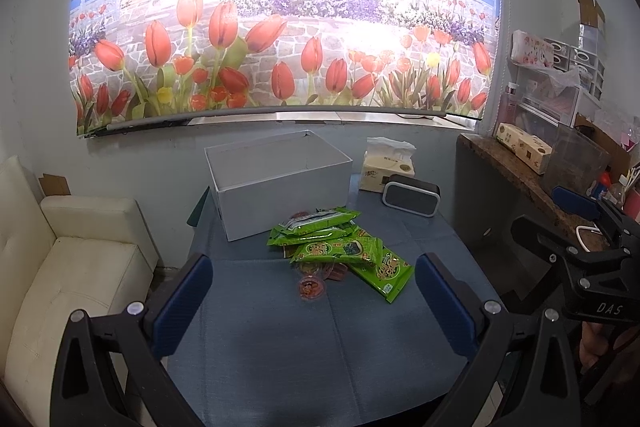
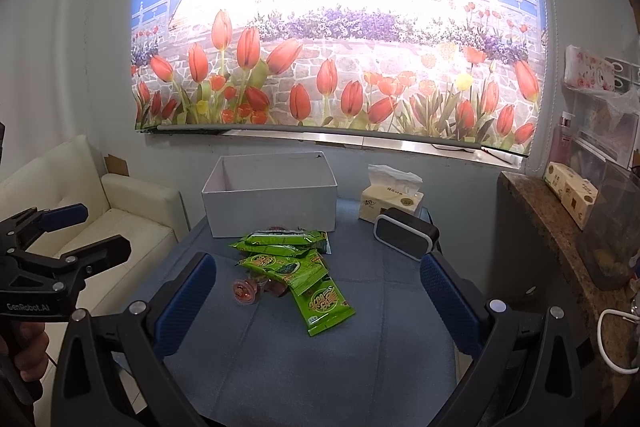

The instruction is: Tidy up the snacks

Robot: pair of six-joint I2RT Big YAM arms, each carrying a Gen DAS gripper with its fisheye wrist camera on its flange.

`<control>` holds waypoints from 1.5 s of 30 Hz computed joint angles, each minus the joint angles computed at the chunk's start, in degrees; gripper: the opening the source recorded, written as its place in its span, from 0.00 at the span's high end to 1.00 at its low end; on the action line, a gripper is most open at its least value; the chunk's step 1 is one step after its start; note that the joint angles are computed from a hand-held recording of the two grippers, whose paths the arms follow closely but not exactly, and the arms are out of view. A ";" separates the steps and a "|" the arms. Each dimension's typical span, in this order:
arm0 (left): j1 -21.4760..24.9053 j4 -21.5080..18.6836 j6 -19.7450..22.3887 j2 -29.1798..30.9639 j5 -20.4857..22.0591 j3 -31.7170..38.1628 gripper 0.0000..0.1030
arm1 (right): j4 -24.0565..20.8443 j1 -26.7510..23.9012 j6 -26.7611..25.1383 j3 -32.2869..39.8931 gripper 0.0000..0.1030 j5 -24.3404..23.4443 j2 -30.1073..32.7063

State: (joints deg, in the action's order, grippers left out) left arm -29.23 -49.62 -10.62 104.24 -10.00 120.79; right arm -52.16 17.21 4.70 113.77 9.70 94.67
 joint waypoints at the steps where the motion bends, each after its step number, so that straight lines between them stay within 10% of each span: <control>1: -0.02 -0.06 0.10 0.06 -0.32 0.10 0.00 | -0.29 -0.05 0.01 0.43 0.00 -0.14 0.27; 26: 0.83 -2.75 -1.23 2.57 1.08 2.38 0.00 | -2.76 -0.66 -0.56 1.39 0.00 -2.06 2.58; 37: 2.89 -5.79 -3.73 5.93 3.76 3.52 0.00 | -5.39 -1.80 -7.86 9.88 0.00 -11.01 18.84; 45: 4.62 -8.43 -4.98 8.46 5.61 5.22 0.00 | -11.47 -0.57 -19.10 28.43 0.19 -2.69 34.40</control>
